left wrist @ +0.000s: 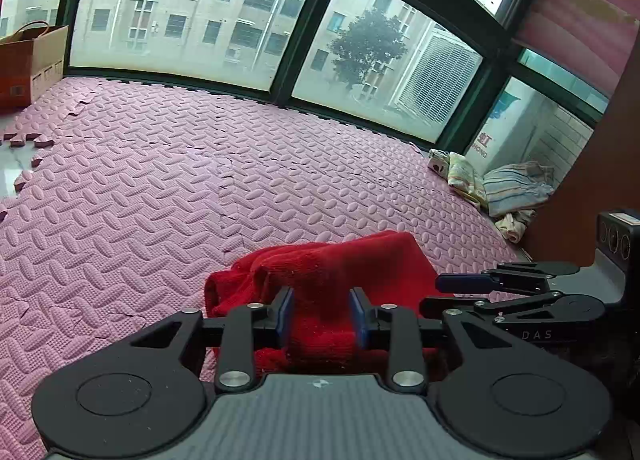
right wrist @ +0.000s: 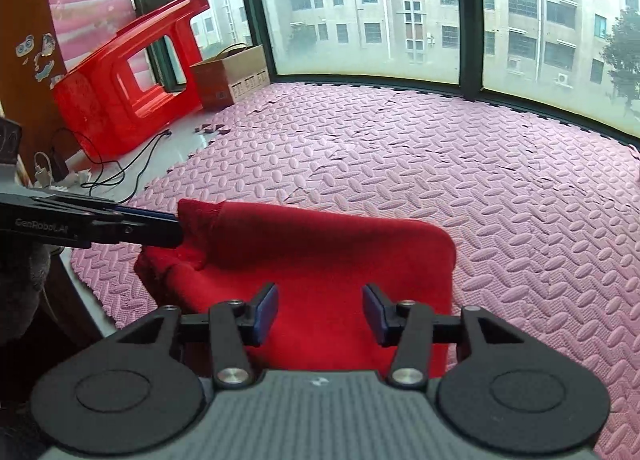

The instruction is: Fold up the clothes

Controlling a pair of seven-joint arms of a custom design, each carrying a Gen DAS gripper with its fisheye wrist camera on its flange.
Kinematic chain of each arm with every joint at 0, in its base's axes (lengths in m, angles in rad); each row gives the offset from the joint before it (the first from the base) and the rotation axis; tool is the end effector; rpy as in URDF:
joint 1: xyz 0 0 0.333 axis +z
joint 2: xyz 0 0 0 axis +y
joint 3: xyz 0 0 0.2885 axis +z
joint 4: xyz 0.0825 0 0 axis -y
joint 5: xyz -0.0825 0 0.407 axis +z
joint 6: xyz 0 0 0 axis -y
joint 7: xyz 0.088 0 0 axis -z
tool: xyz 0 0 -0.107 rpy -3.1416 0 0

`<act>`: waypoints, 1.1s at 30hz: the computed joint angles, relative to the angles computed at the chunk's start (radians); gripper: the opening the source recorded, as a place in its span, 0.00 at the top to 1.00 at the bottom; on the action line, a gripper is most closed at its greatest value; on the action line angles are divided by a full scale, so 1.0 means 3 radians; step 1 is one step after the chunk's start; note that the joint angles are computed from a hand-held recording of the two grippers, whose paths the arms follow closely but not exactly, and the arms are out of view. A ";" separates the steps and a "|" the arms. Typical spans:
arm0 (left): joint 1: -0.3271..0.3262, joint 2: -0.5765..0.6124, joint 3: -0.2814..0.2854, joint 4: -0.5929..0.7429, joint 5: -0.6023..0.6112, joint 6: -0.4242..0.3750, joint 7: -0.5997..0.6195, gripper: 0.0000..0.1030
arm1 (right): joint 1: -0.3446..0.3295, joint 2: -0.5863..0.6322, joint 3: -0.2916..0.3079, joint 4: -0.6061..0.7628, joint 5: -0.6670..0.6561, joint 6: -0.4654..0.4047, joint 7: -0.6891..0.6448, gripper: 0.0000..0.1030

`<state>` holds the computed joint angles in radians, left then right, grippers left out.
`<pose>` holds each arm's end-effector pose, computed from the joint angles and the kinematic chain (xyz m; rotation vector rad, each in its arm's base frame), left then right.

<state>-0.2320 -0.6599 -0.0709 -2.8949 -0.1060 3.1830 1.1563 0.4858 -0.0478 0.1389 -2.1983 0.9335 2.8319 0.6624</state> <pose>0.3828 -0.1078 0.4341 -1.9466 1.5717 -1.1671 0.4932 0.3055 0.4262 -2.1189 0.9459 -0.1972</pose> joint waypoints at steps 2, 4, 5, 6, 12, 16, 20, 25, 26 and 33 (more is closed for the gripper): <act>0.0311 -0.0039 -0.0314 0.0008 -0.0037 -0.0071 -0.0234 0.48 | -0.0048 0.0071 -0.0027 0.0055 -0.0048 0.0016 0.0178 0.53; 0.0282 -0.0008 -0.0218 0.0022 -0.0070 -0.0117 -0.0324 0.44 | -0.0098 0.0134 -0.0035 0.0092 -0.0062 0.0046 0.0277 0.50; 0.0198 0.0027 -0.0101 0.0041 -0.0094 -0.0150 -0.0328 0.42 | -0.0119 0.0163 -0.0031 0.0102 -0.0073 0.0074 0.0330 0.48; 0.0118 0.0061 0.0008 0.0061 -0.0129 -0.0185 -0.0325 0.42 | -0.0144 0.0192 -0.0028 0.0115 -0.0078 0.0074 0.0395 0.48; -0.0018 0.0225 0.0211 0.0125 -0.0257 -0.0262 -0.0320 0.37 | -0.0317 0.0327 -0.0008 0.0227 0.0296 -0.0218 0.0383 0.48; -0.0257 0.0314 0.0494 0.0142 -0.0439 -0.0288 -0.0163 0.36 | -0.0413 0.0413 0.0010 0.0312 0.0597 -0.0406 0.0222 0.45; -0.0619 0.0388 0.0883 0.0169 -0.0683 -0.0209 0.0127 0.40 | -0.0486 0.0483 0.0022 0.0374 0.0776 -0.0568 0.0155 0.45; -0.1178 0.0363 0.1476 0.0236 -0.1040 -0.0186 0.0636 0.58 | -0.0560 0.0504 0.0032 0.0366 0.1118 -0.0731 0.0066 0.56; -0.1182 0.0361 0.1476 0.0254 -0.1034 -0.0206 0.0661 0.59 | -0.0562 0.0490 0.0032 0.0351 0.1171 -0.0729 0.0037 0.59; -0.1516 0.0645 0.1616 0.0656 -0.1331 -0.0251 0.1102 0.66 | -0.0537 0.0212 -0.0049 0.0148 0.1655 -0.0519 -0.0269 0.73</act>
<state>-0.6868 -0.4664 0.4139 -2.6981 -0.5052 3.1077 1.4868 0.3247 0.0159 0.1243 -2.1538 1.4298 2.6763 0.5816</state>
